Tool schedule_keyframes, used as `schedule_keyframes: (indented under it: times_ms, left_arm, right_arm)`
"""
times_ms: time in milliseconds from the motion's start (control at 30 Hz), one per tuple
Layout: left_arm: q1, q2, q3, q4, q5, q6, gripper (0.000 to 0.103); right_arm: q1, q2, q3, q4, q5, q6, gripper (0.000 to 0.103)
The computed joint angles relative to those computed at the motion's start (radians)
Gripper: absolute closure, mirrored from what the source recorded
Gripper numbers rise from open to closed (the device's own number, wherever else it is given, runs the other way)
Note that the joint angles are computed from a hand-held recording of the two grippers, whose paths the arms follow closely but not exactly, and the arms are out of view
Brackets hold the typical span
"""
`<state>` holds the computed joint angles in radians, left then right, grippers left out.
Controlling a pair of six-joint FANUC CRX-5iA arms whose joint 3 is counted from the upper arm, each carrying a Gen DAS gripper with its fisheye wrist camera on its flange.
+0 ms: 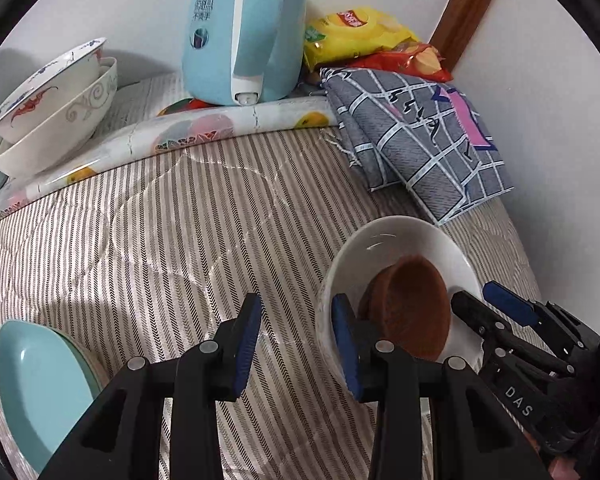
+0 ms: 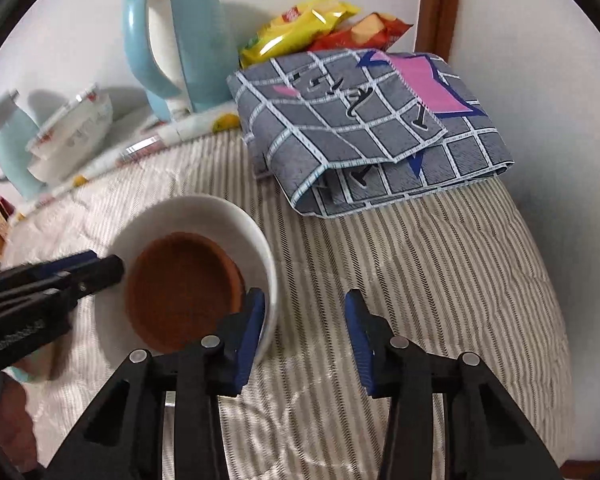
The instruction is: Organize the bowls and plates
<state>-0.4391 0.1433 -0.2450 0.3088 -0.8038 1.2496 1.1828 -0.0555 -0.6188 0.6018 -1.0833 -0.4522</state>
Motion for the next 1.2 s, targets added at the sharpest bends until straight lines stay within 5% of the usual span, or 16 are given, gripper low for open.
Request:
schedule_keyframes:
  times_ms: [400,1200]
  left_arm:
    - [-0.023,0.045,0.030,-0.063,-0.010,0.063,0.068]
    - [-0.030,0.075,0.044,-0.049,-0.010,0.038,0.070]
  right_arm:
    - [-0.040,0.030,0.021,-0.030,0.015,0.082,0.060]
    - [-0.051,-0.001,-0.041,0.025,0.087,0.017,0.054]
